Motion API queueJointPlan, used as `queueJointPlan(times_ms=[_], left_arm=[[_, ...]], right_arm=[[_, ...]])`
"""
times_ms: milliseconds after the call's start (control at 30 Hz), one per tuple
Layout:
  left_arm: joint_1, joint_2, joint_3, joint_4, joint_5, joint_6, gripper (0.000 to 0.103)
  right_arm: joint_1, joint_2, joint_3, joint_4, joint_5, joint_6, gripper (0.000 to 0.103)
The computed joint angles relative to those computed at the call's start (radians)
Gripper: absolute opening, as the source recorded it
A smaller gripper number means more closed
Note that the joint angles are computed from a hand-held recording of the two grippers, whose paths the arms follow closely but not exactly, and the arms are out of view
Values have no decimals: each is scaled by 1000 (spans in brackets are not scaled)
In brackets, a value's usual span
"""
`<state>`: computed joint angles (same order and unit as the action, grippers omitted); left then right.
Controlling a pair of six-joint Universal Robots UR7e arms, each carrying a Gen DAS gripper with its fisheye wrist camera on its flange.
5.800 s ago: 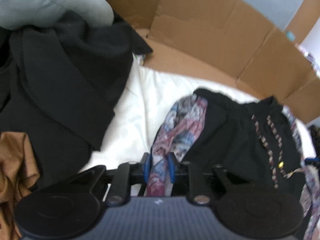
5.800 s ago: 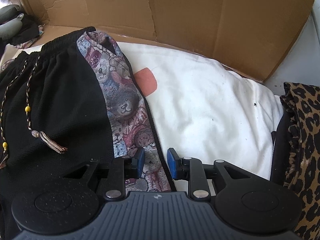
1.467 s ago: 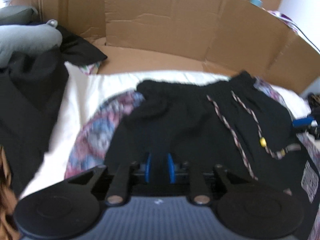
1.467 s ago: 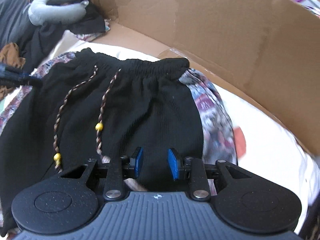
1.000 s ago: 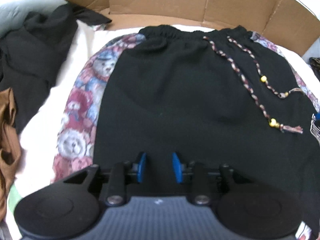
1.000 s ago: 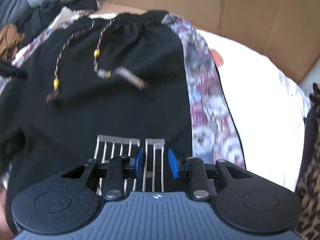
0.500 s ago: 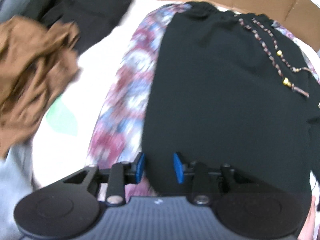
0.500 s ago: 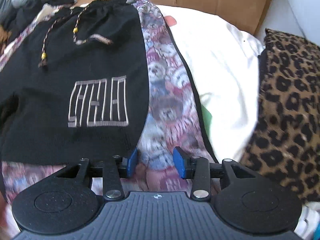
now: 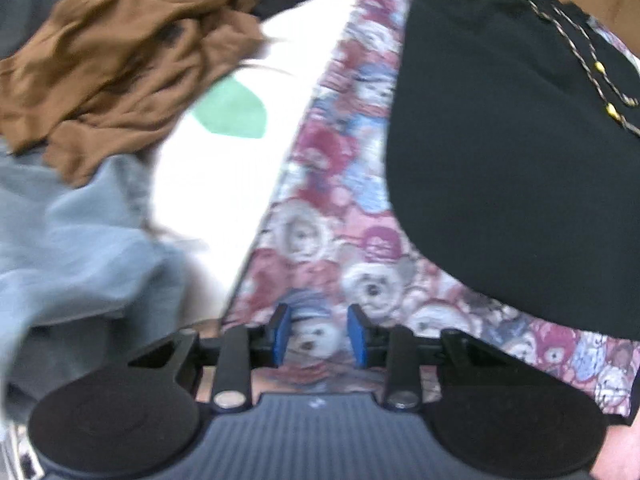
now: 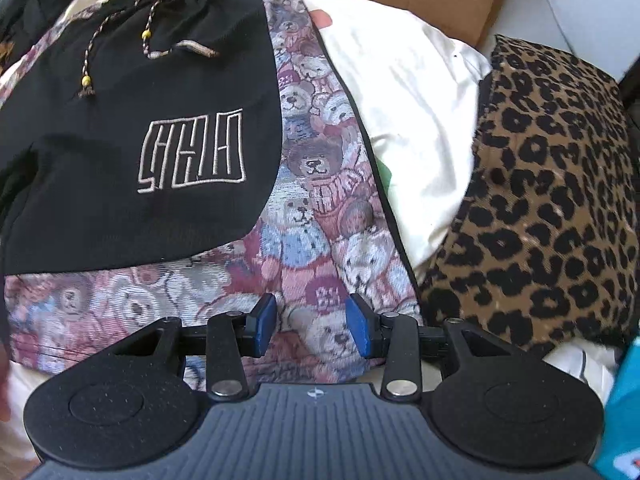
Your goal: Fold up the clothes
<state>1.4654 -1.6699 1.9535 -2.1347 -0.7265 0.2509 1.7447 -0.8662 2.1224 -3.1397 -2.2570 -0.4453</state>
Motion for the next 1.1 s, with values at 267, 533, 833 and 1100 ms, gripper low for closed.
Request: queueJointPlan(times_ms=[267, 533, 833, 1100], left_arm=[[30, -18, 6, -58, 51, 39, 33], [92, 6, -5, -101, 3, 86, 33], [122, -11, 13, -177, -79, 161, 12], [98, -36, 33, -155, -70, 192, 16]], right_arm=[[18, -24, 25, 19, 48, 64, 45], [19, -26, 30, 31, 70, 84, 45], [6, -24, 54, 40, 47, 99, 45], [11, -49, 56, 73, 17, 116, 45]])
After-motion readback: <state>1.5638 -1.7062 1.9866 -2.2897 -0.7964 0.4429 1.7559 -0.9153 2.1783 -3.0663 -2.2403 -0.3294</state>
